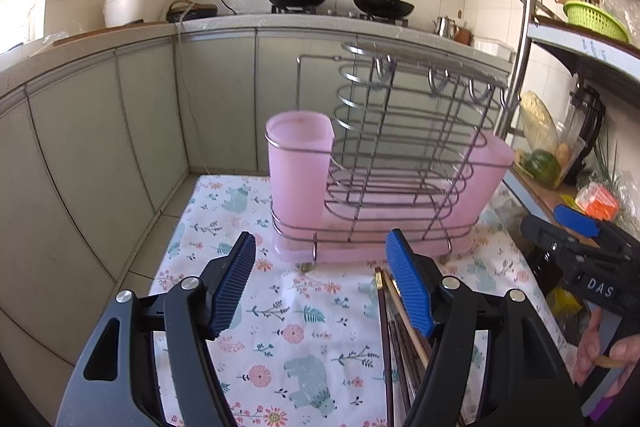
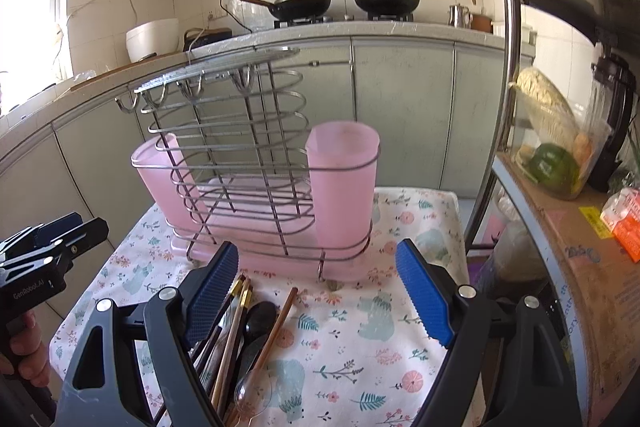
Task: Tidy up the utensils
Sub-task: 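Lower both tools toward the chopsticks lying before the pink rack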
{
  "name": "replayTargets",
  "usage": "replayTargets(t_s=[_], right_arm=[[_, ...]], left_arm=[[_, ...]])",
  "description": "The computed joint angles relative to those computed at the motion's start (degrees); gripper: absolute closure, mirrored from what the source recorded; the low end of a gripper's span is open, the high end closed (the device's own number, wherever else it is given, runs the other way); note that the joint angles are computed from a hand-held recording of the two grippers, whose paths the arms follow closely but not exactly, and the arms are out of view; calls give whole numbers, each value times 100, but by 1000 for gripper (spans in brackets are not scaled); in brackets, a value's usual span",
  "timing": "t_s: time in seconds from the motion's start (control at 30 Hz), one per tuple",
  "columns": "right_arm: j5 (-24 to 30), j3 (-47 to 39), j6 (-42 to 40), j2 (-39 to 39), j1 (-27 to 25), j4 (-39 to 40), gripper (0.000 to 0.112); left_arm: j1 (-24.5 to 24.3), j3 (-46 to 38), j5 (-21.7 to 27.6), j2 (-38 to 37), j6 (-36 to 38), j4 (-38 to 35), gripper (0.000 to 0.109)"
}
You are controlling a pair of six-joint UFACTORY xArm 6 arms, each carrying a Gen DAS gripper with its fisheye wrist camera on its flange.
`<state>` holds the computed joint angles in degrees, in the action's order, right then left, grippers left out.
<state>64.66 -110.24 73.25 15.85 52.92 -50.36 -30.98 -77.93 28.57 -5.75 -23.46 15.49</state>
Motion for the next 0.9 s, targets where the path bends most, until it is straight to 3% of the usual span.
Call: replayTargets(t_s=[0.1, 0.27, 0.47, 0.53, 0.6, 0.9], right_arm=[[-116, 63, -72, 0, -88, 342, 44], [-613, 431, -80, -149, -338, 1120, 49], [-982, 747, -156, -228, -553, 1777, 61], [-1141, 861, -233, -253, -630, 2029, 62], [-1261, 951, -332, -269, -693, 2267, 69], [-1722, 1239, -640, -237, -937, 3026, 70]], left_arm=[[-10, -34, 171, 54, 578, -600, 46], [-2, -284, 640, 265, 1338, -1603, 58], [34, -668, 1232, 648, 1821, -2338, 71], [65, -877, 1510, 854, 1950, -2566, 80], [95, -1093, 1782, 1061, 2042, -2791, 84], [40, -2144, 2650, 1976, 2109, -3150, 85]])
